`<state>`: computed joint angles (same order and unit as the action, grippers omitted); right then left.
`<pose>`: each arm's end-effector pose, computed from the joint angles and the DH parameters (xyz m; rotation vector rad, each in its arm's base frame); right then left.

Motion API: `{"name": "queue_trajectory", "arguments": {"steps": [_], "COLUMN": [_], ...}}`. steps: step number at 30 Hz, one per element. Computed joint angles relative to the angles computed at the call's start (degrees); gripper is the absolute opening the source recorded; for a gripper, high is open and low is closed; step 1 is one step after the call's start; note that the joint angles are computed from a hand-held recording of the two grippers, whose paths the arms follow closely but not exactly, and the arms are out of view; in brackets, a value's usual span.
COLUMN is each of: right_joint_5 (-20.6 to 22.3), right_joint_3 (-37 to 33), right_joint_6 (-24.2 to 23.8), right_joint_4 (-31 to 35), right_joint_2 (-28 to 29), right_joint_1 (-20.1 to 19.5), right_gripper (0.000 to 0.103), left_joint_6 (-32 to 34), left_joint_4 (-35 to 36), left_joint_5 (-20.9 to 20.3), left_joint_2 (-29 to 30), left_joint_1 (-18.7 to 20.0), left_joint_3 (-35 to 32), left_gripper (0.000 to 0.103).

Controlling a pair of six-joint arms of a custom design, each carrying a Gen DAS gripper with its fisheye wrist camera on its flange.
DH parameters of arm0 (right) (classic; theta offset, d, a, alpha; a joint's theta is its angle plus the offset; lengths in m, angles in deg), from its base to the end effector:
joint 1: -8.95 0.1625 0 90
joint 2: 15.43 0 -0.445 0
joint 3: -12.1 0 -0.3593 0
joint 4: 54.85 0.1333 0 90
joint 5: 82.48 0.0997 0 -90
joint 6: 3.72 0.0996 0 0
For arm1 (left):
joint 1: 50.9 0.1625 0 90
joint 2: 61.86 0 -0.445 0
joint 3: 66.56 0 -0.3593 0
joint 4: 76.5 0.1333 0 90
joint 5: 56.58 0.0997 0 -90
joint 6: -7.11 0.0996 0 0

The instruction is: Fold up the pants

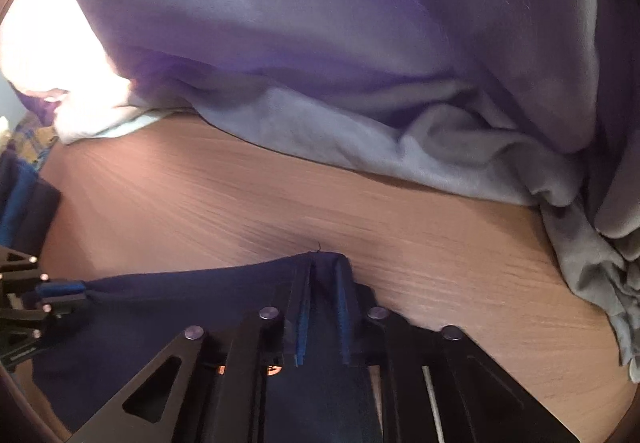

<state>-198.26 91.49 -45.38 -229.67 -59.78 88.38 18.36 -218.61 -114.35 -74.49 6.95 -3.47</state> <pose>-0.0483 -0.7491 0.2855 0.3773 -2.2585 0.7193 -0.2493 -0.7469 -0.0986 0.9470 2.4087 -0.1723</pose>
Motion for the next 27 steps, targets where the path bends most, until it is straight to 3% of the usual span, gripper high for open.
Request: {"name": "queue_trajectory", "arguments": {"steps": [2,4,6,8,10,13,20,23,27], "right_joint_5": [-2.71,-4.37,-4.69,-4.37,-3.45,-3.4,-4.45,-5.07,-4.77], "right_joint_3": [1.12,3.52,7.7,11.75,15.27,21.46,33.81,36.85,39.31], "right_joint_6": [0.11,-1.96,-5.71,-7.6,-7.1,-4.57,3.95,8.27,11.23], "right_joint_4": [-5.38,-12.54,-21.15,-26.96,-30.34,-35.71,-46.09,-48.46,-51.52], "right_joint_2": [0.26,-0.21,-1.46,-3.13,-4.99,-7.67,-10.58,-10.54,-9.63], "right_joint_1": [0.4,1.02,1.9,2.53,2.76,2.75,0.67,-0.92,-3.01], "right_gripper": [0.037,0.037,0.038,0.048,0.05,0.05,0.051,0.056,0.056], "left_joint_6": [-1.43,-1.49,-1.38,0.21,2.56,1.57,-18.58,-24.29,-26.25], "left_joint_4": [-3.95,-10.63,-16.94,-23.9,-31.01,-38.02,-32.61,-30.23,-28.86], "left_joint_5": [1.47,4.15,8.69,12.39,15.62,18.47,19.48,17.97,18.76], "left_joint_2": [-1.04,-2.33,-3.36,-4.76,-6.13,-8.86,-13.71,-14.04,-12.37], "left_joint_1": [-0.44,-1.51,-3.12,-4.87,-6.74,-9.2,-11.25,-10.56,-9.62], "left_joint_3": [2.17,5.9,9.79,14.56,19.53,27.68,40.12,41.49,40.2], "left_gripper": [0.032,0.044,0.05,0.054,0.065,0.067,0.067,0.067,0.066]}}
